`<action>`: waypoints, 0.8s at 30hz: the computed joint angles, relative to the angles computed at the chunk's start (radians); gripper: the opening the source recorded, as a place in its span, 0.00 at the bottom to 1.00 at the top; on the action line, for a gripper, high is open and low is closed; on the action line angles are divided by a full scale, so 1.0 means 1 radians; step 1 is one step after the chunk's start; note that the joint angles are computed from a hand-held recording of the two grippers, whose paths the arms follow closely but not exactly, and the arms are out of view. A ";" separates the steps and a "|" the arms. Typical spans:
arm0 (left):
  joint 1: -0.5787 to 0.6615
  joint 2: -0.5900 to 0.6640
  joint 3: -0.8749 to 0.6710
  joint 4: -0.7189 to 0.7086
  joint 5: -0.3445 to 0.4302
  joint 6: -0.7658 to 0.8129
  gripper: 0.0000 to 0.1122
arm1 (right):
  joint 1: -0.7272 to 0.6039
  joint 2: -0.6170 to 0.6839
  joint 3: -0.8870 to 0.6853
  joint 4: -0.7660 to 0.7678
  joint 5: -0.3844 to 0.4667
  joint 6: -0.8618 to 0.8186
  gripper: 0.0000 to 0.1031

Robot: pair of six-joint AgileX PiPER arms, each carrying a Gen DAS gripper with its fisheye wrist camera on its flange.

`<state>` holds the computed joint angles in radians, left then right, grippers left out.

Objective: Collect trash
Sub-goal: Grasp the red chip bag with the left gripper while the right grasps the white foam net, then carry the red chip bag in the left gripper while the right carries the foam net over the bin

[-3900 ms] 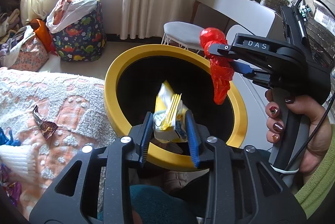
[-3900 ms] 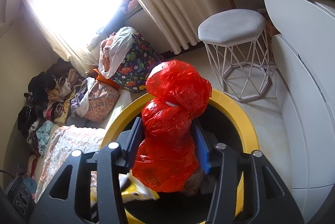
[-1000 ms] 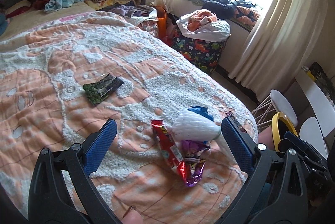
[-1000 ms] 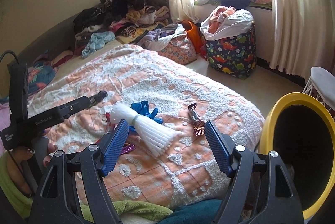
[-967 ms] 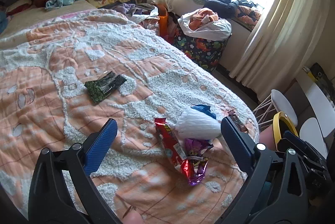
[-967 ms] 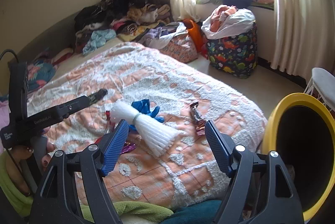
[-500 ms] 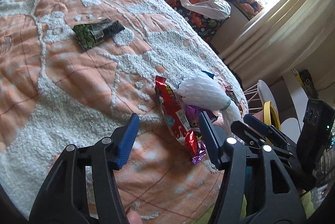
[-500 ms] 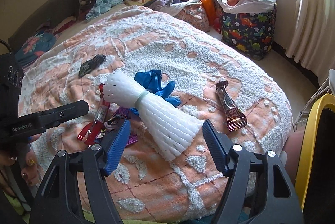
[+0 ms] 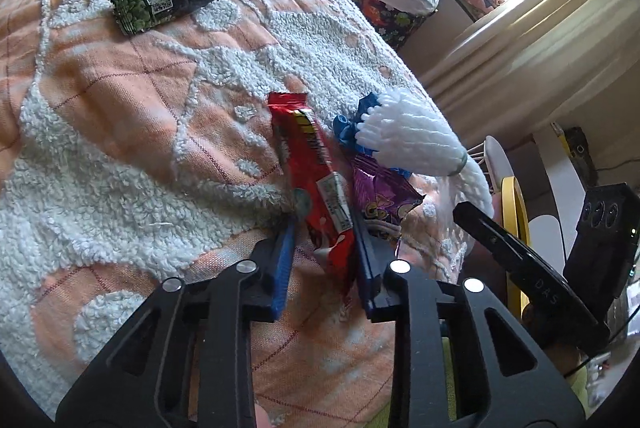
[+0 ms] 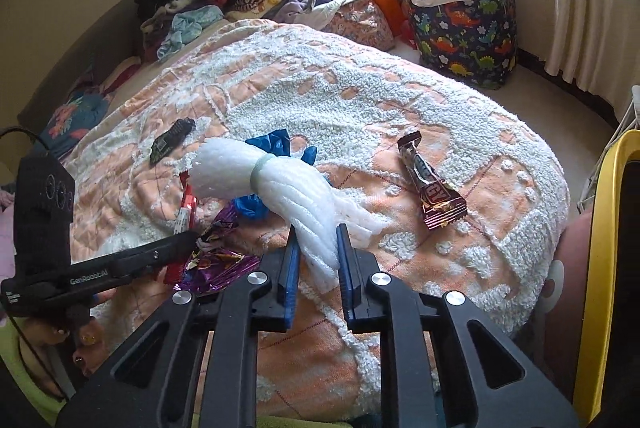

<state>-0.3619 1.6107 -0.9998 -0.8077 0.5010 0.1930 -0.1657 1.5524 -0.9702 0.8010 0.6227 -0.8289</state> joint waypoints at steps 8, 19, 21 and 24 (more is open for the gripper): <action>-0.005 -0.056 0.026 0.037 -0.036 -0.037 0.10 | -0.077 -0.087 0.075 0.150 0.036 -0.142 0.16; -0.084 -0.140 -0.002 0.331 -0.090 -0.282 0.08 | -0.150 -0.157 0.114 0.201 0.088 -0.196 0.16; -0.105 -0.135 -0.028 0.381 -0.089 -0.327 0.07 | -0.171 -0.168 0.117 0.207 0.102 -0.204 0.16; -0.141 -0.131 -0.055 0.452 -0.092 -0.398 0.07 | -0.200 -0.181 0.120 0.215 0.121 -0.217 0.16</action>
